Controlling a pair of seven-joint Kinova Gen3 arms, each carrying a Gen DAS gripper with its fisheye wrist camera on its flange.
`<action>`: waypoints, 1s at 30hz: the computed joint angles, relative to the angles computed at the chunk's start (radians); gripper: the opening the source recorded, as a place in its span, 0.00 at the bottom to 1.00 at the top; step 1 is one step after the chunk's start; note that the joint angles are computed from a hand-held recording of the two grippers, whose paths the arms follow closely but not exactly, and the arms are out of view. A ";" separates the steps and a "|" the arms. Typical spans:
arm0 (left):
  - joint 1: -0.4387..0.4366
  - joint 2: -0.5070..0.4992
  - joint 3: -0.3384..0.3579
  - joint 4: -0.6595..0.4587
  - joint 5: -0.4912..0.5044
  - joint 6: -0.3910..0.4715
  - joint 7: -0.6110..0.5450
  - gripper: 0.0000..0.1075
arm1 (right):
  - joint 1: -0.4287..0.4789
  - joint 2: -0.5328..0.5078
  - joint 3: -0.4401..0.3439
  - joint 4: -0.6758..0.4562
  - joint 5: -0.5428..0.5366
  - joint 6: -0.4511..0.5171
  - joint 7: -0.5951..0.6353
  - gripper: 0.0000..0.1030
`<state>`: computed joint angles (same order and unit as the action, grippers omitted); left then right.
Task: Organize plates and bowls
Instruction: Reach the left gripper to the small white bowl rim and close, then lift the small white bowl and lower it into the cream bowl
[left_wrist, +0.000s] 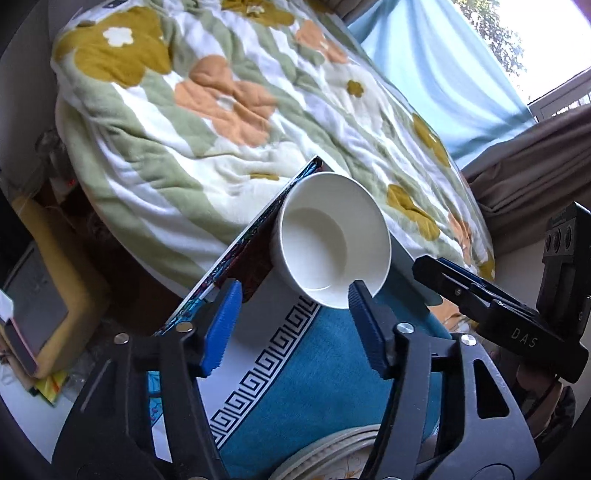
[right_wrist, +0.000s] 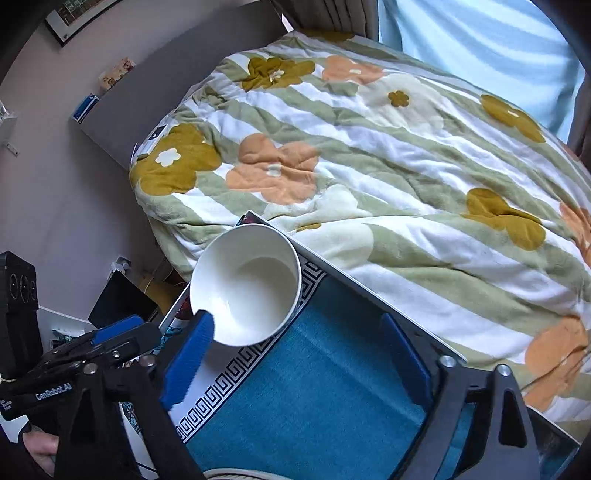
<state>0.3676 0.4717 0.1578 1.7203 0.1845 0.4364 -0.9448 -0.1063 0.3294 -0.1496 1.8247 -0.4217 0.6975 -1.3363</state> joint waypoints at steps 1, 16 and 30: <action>-0.022 0.026 0.022 -0.012 0.018 -0.004 -0.017 0.40 | 0.023 0.029 -0.020 -0.006 -0.031 0.000 0.035 0.61; 0.013 0.139 -0.037 -0.118 -0.028 0.024 0.003 0.12 | 0.016 0.203 -0.048 -0.094 -0.020 -0.002 0.068 0.17; 0.151 0.067 -0.108 -0.171 -0.215 0.118 0.088 0.12 | 0.043 0.077 -0.055 0.005 -0.059 -0.058 0.042 0.15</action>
<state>0.5188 0.5391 0.0496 1.5495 -0.0307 0.5548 -0.8563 -0.0632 0.4061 -0.2048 1.8294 -0.4810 0.6394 -1.2943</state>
